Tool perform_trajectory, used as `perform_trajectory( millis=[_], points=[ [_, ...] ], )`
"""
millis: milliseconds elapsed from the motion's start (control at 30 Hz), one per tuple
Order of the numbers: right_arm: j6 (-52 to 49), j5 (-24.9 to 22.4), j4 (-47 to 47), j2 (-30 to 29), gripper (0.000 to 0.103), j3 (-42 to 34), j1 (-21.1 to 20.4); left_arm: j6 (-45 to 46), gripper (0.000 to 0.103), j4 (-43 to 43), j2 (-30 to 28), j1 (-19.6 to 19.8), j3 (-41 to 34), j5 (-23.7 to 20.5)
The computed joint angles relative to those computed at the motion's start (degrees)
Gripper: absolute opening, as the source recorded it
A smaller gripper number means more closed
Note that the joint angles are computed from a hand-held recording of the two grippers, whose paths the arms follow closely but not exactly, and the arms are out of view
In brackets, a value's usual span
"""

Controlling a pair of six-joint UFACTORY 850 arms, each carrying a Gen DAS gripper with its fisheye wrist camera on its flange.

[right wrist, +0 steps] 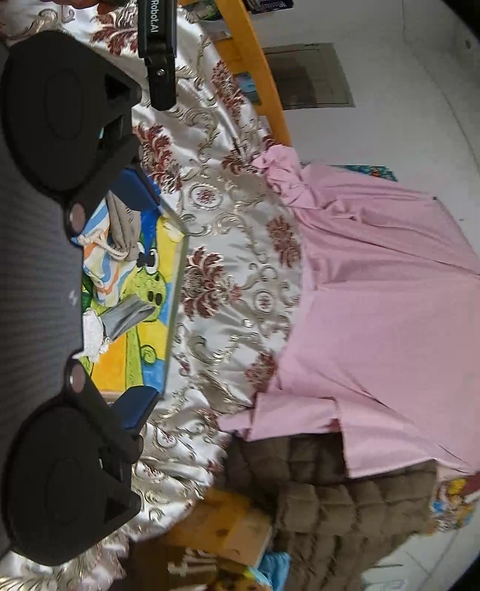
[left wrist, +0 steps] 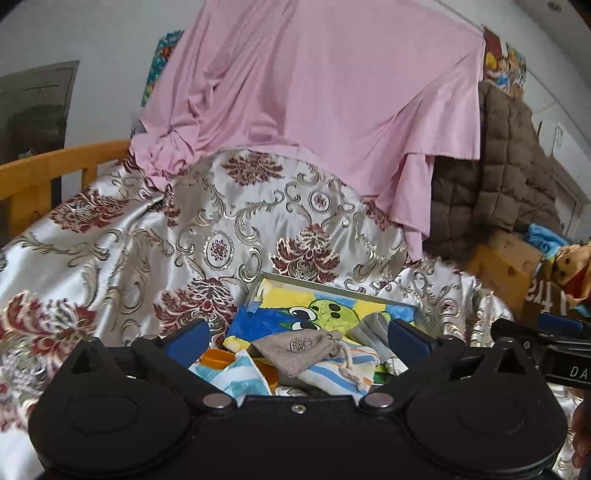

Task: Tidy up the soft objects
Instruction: 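Open both tools to drop the pouch and mask into the tray, then move both open tools back to the pile of soft items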

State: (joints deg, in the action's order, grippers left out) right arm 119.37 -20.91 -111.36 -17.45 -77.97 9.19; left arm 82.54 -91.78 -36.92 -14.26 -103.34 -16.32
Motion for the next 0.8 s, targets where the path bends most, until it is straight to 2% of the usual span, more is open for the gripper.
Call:
perform_trajectory(
  millis=[133,300,533,800],
  points=[
    [3.4,-4.36,-2.65,3.7,0.103,4.72,2.53,11.41,0.102,-11.45,5.09,1.11,7.66,-1.9],
    [4.14,-9.2,-3.3,6.86,0.103,8.94,5.89,20.05,0.102,-18.65,10.33,2.43,15.49,-3.88],
    [3.48,-13.28,-1.48,9.22,0.103,12.78,10.21,28.2,0.102,-22.08,15.46,4.35,23.61,-5.79],
    [3.82,-16.17,2.42,10.32,0.103,16.56,13.9,26.72,0.102,-17.26,18.39,7.21,29.31,-6.79]
  ],
)
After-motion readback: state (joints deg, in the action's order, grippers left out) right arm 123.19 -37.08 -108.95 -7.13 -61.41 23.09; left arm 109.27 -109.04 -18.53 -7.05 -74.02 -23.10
